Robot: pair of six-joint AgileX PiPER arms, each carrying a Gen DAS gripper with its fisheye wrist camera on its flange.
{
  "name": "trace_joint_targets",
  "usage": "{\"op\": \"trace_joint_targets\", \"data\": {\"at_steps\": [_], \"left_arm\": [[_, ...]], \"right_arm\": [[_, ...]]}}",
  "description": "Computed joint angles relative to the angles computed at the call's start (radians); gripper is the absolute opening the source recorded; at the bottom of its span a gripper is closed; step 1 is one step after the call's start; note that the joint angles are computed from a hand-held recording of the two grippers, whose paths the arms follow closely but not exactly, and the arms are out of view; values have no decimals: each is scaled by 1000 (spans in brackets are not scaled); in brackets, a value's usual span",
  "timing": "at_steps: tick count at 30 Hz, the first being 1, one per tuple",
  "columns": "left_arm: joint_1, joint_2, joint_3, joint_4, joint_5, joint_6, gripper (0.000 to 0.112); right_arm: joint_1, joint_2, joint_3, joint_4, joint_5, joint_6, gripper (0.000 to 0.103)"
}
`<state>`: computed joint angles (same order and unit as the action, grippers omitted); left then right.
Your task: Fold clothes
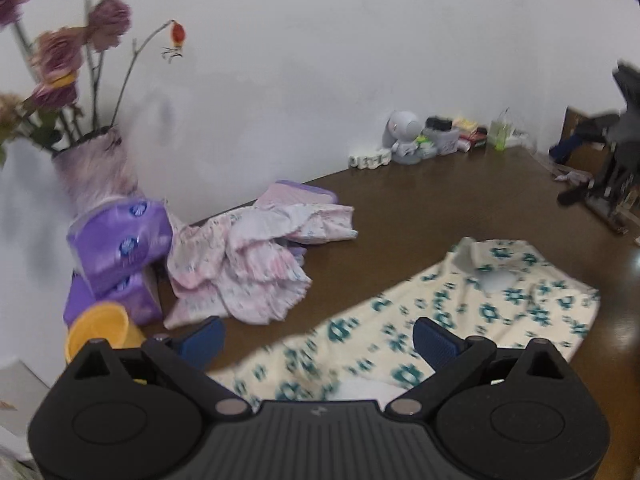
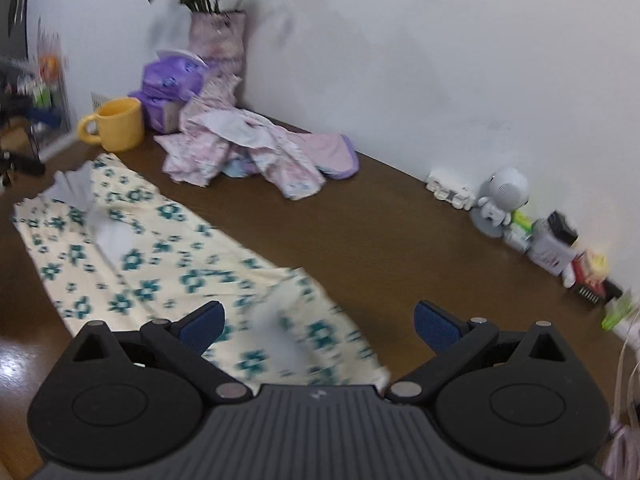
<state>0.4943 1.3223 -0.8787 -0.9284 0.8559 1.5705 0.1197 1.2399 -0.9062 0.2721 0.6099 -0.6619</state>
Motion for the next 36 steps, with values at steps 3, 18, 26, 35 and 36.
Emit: {"op": "trace_joint_targets", "data": {"at_steps": [3, 18, 26, 35, 36], "left_arm": [[-106, 91, -39, 68, -121, -83, 93], [-225, 402, -208, 132, -274, -136, 79], [-238, 503, -305, 310, -218, -211, 42], [-228, 574, -372, 371, -130, -173, 31], [-227, 583, -387, 381, -115, -180, 31]], "right_arm": [[-49, 138, -130, 37, 57, -55, 102], [-109, 707, -531, 223, 201, -372, 75], [-129, 859, -679, 303, 380, -473, 55], [-140, 895, -704, 302, 422, -515, 35], [-137, 890, -699, 296, 422, -522, 35]]}}
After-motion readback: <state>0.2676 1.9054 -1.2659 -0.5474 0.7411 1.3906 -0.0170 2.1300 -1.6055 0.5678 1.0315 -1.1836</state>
